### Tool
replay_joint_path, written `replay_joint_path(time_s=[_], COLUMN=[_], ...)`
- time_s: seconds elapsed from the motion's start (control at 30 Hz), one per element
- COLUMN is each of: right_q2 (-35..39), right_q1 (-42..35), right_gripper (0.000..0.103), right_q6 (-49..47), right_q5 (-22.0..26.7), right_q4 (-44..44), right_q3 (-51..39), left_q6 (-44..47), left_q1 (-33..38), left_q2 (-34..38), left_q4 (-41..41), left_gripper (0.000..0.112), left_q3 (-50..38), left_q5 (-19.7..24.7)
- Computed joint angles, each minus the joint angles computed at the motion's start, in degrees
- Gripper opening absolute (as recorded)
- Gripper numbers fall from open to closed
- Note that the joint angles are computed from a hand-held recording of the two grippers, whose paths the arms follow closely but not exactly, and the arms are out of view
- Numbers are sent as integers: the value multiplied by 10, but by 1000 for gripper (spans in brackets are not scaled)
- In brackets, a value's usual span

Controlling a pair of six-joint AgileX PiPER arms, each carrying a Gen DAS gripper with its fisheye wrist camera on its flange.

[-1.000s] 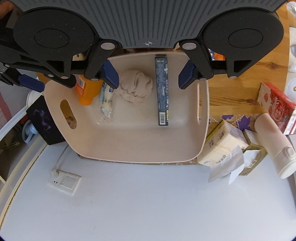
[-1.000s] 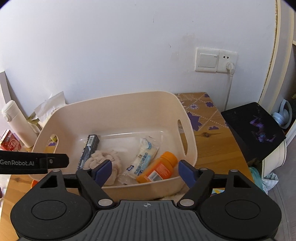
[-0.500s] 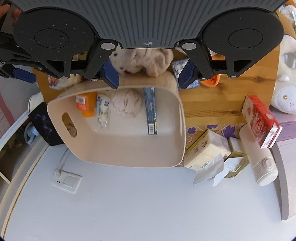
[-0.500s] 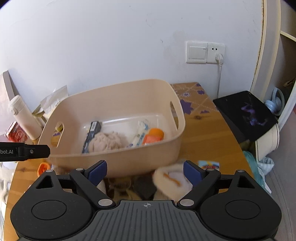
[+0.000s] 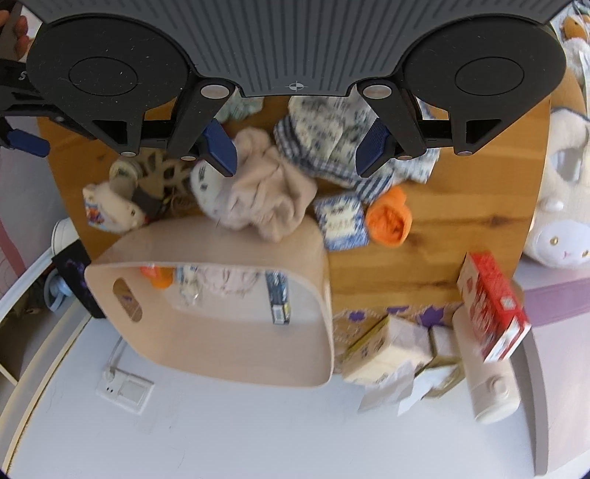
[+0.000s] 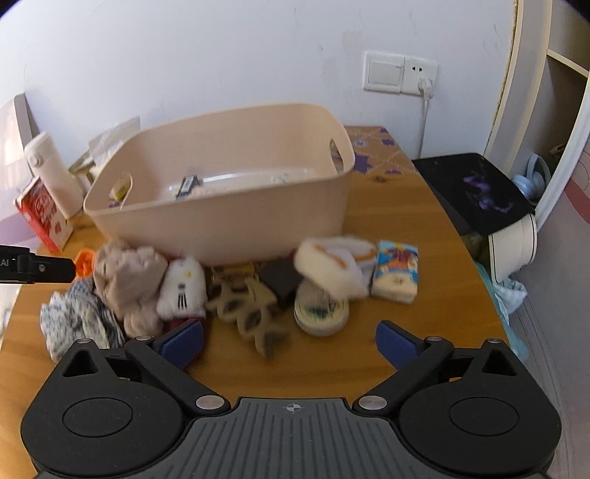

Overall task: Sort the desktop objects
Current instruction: 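Move both tools back over the remaining items on the table, then grasp the blue floral scrunchie with the left tool while the right tool grasps the green scrunchie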

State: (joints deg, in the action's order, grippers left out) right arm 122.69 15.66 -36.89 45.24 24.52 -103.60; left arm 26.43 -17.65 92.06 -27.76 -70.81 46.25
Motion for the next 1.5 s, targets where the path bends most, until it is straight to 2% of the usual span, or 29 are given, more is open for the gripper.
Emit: replay_joint_path(time_s=[0.23,0.4,0.67,0.87,1.0,1.07,1.2,1.3,1.4,1.5], right_q2=[-27,-40,-50,-27,-11,0,21,36,48,51], right_q1=[-5,5,48,74,88,94,97,97,97,98], right_gripper=[103,103,103,103,103,103,102,93,85,73], right_q6=[-20,-18,-80,-83,-69,-52,-34,-42,-49,-59], right_q5=[-19,-32,-47,-29,-22,-17,-1,13,31,40], right_q4=[6,11,33,35,21,5,-5,2,2,3], right_q3=[59,103,154,138,126,114,91,71,51,44], left_q6=[36,52,60,81,127,168,179,171,184,207], left_q1=[22,27,21,23,21,21,5,-5,-11,-9], left_q2=[-10,-7,20,61,86,107,131,152,159,160], left_q4=[18,38,83,85,62,50,58,68,67,49], left_gripper=[73,73,73,73,73,73,75,79,79,66], left_q3=[45,68,72,45,29,10,2,-13,-15,-15], left_q5=[-3,-17,-50,-53,-54,-38,-57,-59,-69,-70])
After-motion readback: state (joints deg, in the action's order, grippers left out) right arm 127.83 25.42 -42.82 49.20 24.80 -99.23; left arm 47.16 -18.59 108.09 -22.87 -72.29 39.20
